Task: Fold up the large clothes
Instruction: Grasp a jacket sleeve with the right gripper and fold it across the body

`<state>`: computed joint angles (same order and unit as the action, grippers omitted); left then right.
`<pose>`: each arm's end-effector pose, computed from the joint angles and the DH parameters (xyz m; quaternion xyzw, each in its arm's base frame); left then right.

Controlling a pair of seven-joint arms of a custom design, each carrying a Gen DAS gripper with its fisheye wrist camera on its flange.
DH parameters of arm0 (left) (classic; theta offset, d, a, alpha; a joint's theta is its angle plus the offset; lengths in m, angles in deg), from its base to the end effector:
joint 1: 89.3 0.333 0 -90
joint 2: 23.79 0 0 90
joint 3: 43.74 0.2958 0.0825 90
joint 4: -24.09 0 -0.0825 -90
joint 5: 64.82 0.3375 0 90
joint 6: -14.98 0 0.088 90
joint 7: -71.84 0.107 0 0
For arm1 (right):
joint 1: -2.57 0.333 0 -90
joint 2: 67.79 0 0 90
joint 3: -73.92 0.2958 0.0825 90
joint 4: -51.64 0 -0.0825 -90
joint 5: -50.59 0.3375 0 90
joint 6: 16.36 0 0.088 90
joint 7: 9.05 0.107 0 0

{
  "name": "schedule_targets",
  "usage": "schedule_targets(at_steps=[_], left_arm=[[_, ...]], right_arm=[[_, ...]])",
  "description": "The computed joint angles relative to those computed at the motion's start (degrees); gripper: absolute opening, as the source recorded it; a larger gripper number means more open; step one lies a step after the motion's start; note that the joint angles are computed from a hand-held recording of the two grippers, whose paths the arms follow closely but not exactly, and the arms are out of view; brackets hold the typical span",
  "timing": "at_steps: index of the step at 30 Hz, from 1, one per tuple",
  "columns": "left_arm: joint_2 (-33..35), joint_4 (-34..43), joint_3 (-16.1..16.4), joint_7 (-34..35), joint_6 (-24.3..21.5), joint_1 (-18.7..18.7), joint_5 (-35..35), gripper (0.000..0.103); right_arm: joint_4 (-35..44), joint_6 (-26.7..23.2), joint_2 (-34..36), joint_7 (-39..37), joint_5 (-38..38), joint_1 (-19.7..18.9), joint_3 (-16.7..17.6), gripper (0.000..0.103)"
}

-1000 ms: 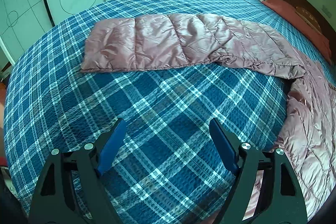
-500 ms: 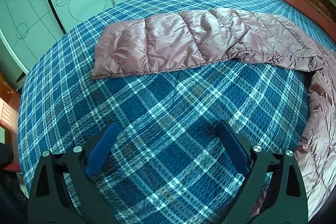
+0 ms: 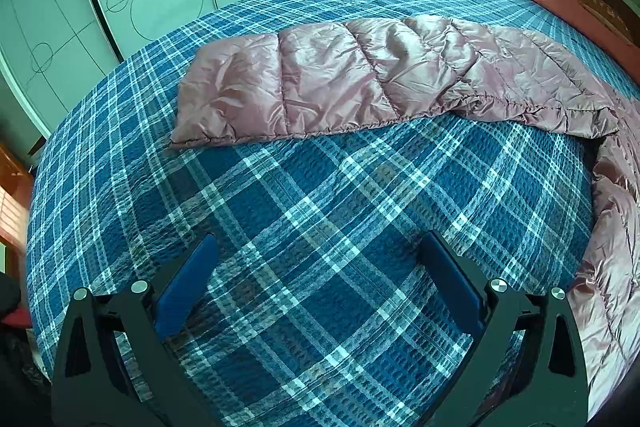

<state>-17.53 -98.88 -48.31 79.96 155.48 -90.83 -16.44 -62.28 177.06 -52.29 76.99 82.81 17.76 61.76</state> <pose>0.5322 -0.0561 0.3810 -0.8664 0.3987 -0.0858 0.2881 0.5968 -0.0152 0.4710 -0.4489 0.7246 -0.3217 0.4122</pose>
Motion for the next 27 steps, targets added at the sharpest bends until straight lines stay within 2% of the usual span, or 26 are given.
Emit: schedule_targets(at_steps=[2, 4, 9, 11, 12, 13, 16, 21, 23, 25, 26, 27], left_arm=[[-0.96, -1.11, -0.15, -0.37, -0.12, -0.13, 0.28, 0.101], [-0.81, -1.08, -0.08, -0.33, 0.26, 0.13, 0.38, 0.101], [-0.58, -1.23, -0.05, -1.03, 0.81, 0.25, 1.06, 0.101], [-1.16, -1.57, -0.25, -1.08, 0.49, 0.06, 0.76, 0.101], [-1.27, -1.79, -0.16, -1.07, 0.84, 0.20, 0.82, 0.101], [-1.30, -1.95, -0.08, -1.07, 1.16, 0.35, 0.88, 0.101], [-1.77, -2.83, -0.07, -1.51, 1.80, 0.63, 1.33, 0.101], [-1.71, -2.63, -0.28, -1.62, 1.50, 0.61, 1.37, 0.101], [-1.44, -2.30, -0.25, -1.52, 1.47, 0.63, 1.35, 0.101], [-1.52, -2.36, -0.31, -1.62, 1.41, 0.52, 1.26, 0.101], [-1.51, -2.35, -0.30, -1.64, 1.41, 0.51, 1.28, 0.101], [-1.44, -2.31, -0.26, -1.62, 1.49, 0.54, 1.30, 0.101]], right_arm=[[6.46, -3.68, 4.31, 0.88, -2.06, 2.93, -0.68, 0.013], [13.09, -8.52, 8.15, 0.44, -4.07, 1.38, 2.70, 0.012], [27.17, -18.97, 17.60, 4.76, -11.85, 4.84, 2.78, 0.012], [32.63, -22.57, 21.37, 6.74, -15.17, 4.43, 4.81, 0.012], [32.84, -24.24, 21.60, 6.64, -14.84, 5.60, 4.70, 0.012], [33.44, -23.30, 22.62, 8.17, -17.92, 4.80, 6.40, 0.012], [33.29, -25.68, 23.60, 8.60, -18.86, 6.18, 7.29, 0.012], [40.13, -32.94, 27.63, 7.04, -20.59, 3.38, 11.43, 0.013], [43.31, -36.09, 29.42, 6.04, -20.68, 2.67, 12.74, 0.016], [43.24, -36.21, 29.47, 4.03, -19.34, 1.66, 14.67, 0.026], [42.10, -36.16, 28.56, 2.27, -17.78, 0.32, 16.66, 0.038], [39.57, -35.04, 26.90, 0.00, -15.81, -1.07, 18.60, 0.043]])
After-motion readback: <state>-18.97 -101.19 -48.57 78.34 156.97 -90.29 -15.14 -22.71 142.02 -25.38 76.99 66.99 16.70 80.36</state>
